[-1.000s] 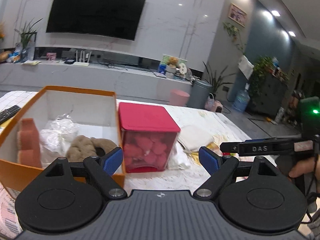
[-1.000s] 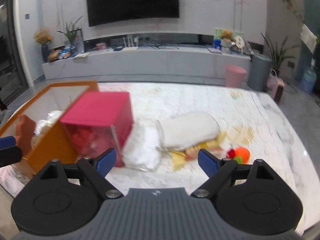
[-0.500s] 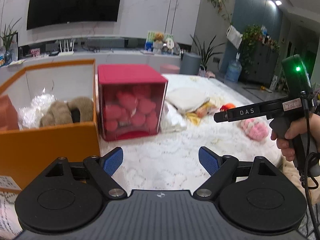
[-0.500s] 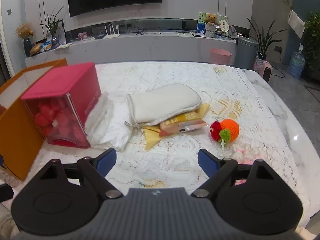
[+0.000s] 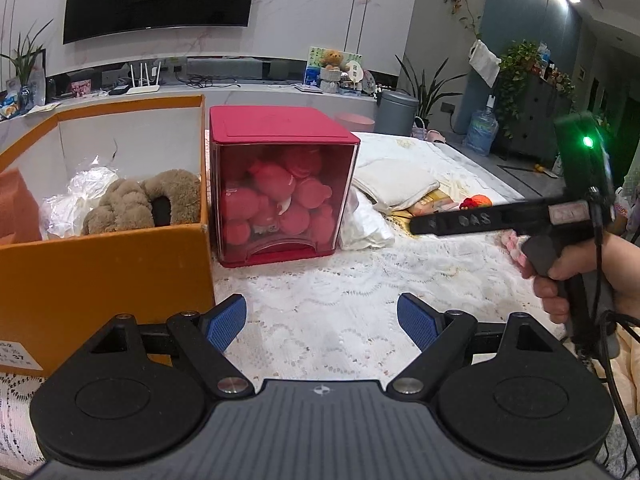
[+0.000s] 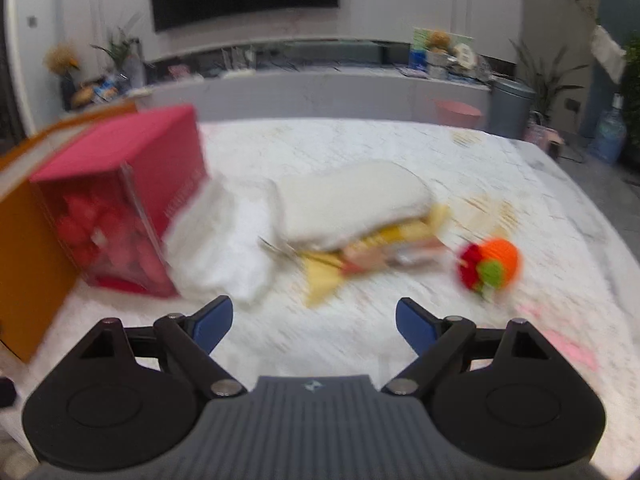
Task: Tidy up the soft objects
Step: 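Reach the right tool to the white plastic bag and grasp it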
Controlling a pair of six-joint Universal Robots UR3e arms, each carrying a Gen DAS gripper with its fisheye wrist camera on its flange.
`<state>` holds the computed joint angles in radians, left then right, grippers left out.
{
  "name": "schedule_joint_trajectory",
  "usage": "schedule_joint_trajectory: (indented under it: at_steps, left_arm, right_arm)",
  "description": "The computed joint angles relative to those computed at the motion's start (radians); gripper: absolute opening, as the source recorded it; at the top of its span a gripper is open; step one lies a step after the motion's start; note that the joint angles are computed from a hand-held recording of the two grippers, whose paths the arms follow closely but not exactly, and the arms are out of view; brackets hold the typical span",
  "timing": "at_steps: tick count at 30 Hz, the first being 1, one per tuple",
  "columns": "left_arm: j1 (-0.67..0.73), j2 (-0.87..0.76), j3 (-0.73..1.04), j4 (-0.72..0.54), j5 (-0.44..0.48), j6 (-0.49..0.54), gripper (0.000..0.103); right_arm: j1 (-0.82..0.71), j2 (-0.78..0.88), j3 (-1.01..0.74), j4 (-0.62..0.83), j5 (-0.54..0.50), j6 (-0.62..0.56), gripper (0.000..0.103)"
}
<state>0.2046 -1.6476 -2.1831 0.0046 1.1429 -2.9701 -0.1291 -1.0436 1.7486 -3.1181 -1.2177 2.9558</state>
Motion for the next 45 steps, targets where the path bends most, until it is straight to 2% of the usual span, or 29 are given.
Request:
schedule_joint_trajectory:
  at_steps: [1, 2, 3, 5, 9, 11, 13, 16, 18, 20, 21, 29, 31, 32, 33, 34, 35, 36, 37, 40, 45]
  left_arm:
    - [0.000, 0.002, -0.003, -0.001, 0.003, 0.000, 0.100]
    - [0.003, 0.005, -0.006, -0.006, 0.002, 0.005, 0.100]
    - [0.004, 0.009, -0.008, -0.012, 0.005, 0.009, 0.100]
    - [0.004, 0.012, -0.013, -0.014, 0.011, 0.010, 0.100]
    - [0.000, 0.015, -0.011, -0.026, 0.017, 0.017, 0.100]
    - [-0.003, 0.015, -0.011, -0.024, 0.021, 0.020, 0.100]
    - [-0.003, 0.018, -0.011, -0.029, 0.021, 0.020, 0.100]
    - [-0.004, 0.023, -0.006, -0.043, 0.023, 0.014, 0.100]
    - [-0.006, 0.026, -0.002, -0.047, 0.028, 0.010, 0.100]
    - [-0.006, 0.030, -0.002, -0.050, 0.029, 0.008, 0.100]
    - [-0.005, 0.033, -0.003, -0.051, 0.027, 0.006, 0.100]
    - [0.002, 0.039, 0.015, -0.073, 0.016, 0.001, 0.100]
    - [0.001, 0.041, 0.016, -0.068, 0.018, -0.003, 0.100]
    - [0.005, 0.043, 0.016, -0.068, 0.015, -0.002, 0.100]
    - [0.013, 0.048, 0.017, -0.075, 0.002, -0.001, 0.100]
    - [0.018, 0.053, 0.019, -0.085, -0.006, -0.001, 0.100]
    - [0.024, 0.058, 0.019, -0.091, -0.014, -0.002, 0.100]
    - [0.029, 0.065, 0.015, -0.094, -0.021, -0.002, 0.100]
    - [0.031, 0.069, 0.011, -0.091, -0.026, -0.002, 0.100]
    - [0.035, 0.078, 0.007, -0.085, -0.035, 0.005, 0.100]
    - [0.039, 0.092, -0.006, -0.069, -0.042, -0.013, 0.100]
  right_arm:
    - [0.005, 0.014, -0.027, 0.016, 0.021, 0.009, 0.082]
    - [0.015, 0.033, -0.063, 0.040, 0.042, 0.028, 0.073]
    - [0.022, 0.050, -0.090, 0.055, 0.059, 0.048, 0.070]
    - [0.047, 0.095, -0.148, 0.067, 0.079, 0.095, 0.069]
    - [0.126, 0.175, -0.287, 0.148, -0.005, 0.104, 0.068]
    - [0.156, 0.203, -0.324, 0.150, -0.055, 0.107, 0.067]
    - [0.163, 0.219, -0.334, 0.138, -0.060, 0.085, 0.063]
    - [0.157, 0.221, -0.314, 0.115, -0.038, 0.045, 0.047]
    - [0.152, 0.203, -0.279, 0.089, -0.032, 0.004, 0.025]
    - [0.139, 0.162, -0.246, 0.108, -0.016, -0.019, 0.011]
    - [0.126, 0.136, -0.231, 0.140, 0.002, -0.027, 0.000]
    - [0.012, -0.167, -0.070, 0.481, 0.028, -0.228, 0.000]
    - [-0.002, -0.219, -0.030, 0.515, 0.020, -0.267, 0.000]
    - [-0.005, -0.239, -0.011, 0.523, 0.018, -0.282, 0.004]
    - [0.000, -0.247, -0.001, 0.521, 0.010, -0.284, 0.023]
    - [0.002, -0.249, 0.010, 0.508, 0.006, -0.282, 0.044]
    - [0.010, -0.241, 0.005, 0.501, 0.001, -0.273, 0.090]
    - [0.013, -0.236, 0.022, 0.456, 0.009, -0.259, 0.098]
    - [0.015, -0.227, 0.040, 0.393, 0.028, -0.237, 0.097]
    - [0.052, -0.163, -0.051, 0.435, 0.044, -0.162, 0.100]
    - [0.162, -0.006, -0.212, 0.425, -0.074, -0.014, 0.100]
